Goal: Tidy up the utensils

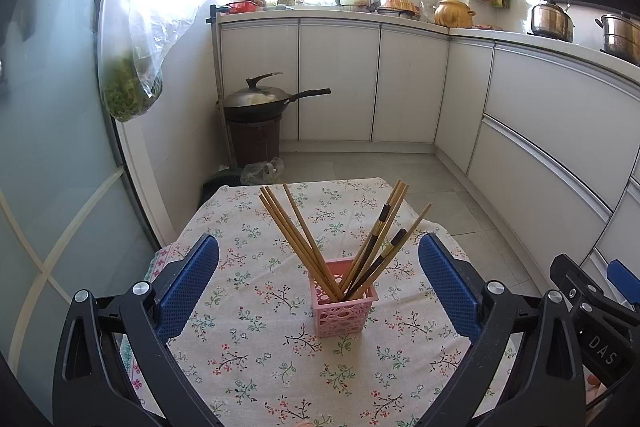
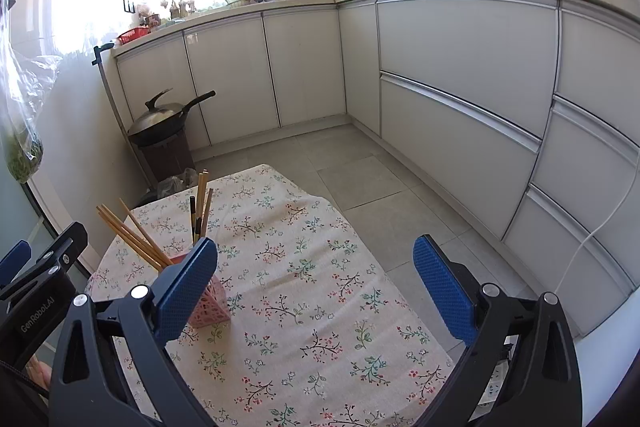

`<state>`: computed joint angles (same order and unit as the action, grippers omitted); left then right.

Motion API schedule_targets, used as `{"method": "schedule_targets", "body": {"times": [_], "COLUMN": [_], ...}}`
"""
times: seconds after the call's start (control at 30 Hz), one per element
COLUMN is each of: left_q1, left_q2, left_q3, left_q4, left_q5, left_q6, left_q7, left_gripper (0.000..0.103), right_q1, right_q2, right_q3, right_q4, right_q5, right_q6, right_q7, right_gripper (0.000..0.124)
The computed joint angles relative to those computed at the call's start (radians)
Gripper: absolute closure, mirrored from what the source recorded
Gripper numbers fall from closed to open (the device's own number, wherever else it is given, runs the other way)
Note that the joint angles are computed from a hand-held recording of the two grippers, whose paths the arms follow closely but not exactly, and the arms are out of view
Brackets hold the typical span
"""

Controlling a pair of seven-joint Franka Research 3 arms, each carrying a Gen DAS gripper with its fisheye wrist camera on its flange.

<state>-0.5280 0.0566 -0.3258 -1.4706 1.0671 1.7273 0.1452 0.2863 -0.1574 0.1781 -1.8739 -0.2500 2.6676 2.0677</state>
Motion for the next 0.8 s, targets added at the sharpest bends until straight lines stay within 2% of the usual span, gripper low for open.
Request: {"method": "schedule_targets", "body": {"times": [0.33, 0.4, 0.43, 0.47, 0.57, 0.63, 0.67, 0.8], "left_q1": [-0.001, 0.018, 0.036, 0.064, 0.131, 0.159, 0.166, 0.18], "left_q2": [0.002, -0.023, -0.042, -0.073, -0.132, -0.135, -0.124, -0.116], "left_q3": [0.001, 0.011, 0.018, 0.034, 0.053, 0.046, 0.039, 0.023], "left_q4": [0.003, -0.027, -0.051, -0.096, -0.207, -0.229, -0.219, -0.222], "left_q5": [0.001, -0.045, -0.09, -0.173, -0.319, -0.358, -0.371, -0.345], "left_q6": [-0.005, 0.067, 0.125, 0.221, 0.395, 0.407, 0.381, 0.356], "left_q7": [-0.004, -0.005, -0.007, -0.014, -0.078, -0.074, -0.048, -0.049], "left_gripper": [0.007, 0.007, 0.007, 0.007, 0.007, 0.007, 0.007, 0.008], "right_q1": [0.0, 0.001, 0.002, 0.003, 0.004, 0.007, 0.007, 0.01], "right_q2": [0.001, 0.001, 0.001, 0.0, 0.004, 0.01, 0.012, 0.018], "right_q3": [0.0, -0.001, -0.002, -0.004, -0.008, -0.014, -0.016, -0.025], "right_q4": [0.002, 0.002, 0.001, -0.001, 0.001, 0.008, 0.009, 0.014], "right_q5": [0.001, 0.004, 0.008, 0.014, 0.031, 0.051, 0.058, 0.087], "right_q6": [-0.002, -0.003, -0.004, -0.007, -0.019, -0.03, -0.034, -0.051], "right_q7": [0.0, -0.002, -0.005, -0.008, -0.015, -0.03, -0.034, -0.052], "right_gripper": [0.028, 0.028, 0.028, 0.028, 0.028, 0.028, 0.028, 0.028]}}
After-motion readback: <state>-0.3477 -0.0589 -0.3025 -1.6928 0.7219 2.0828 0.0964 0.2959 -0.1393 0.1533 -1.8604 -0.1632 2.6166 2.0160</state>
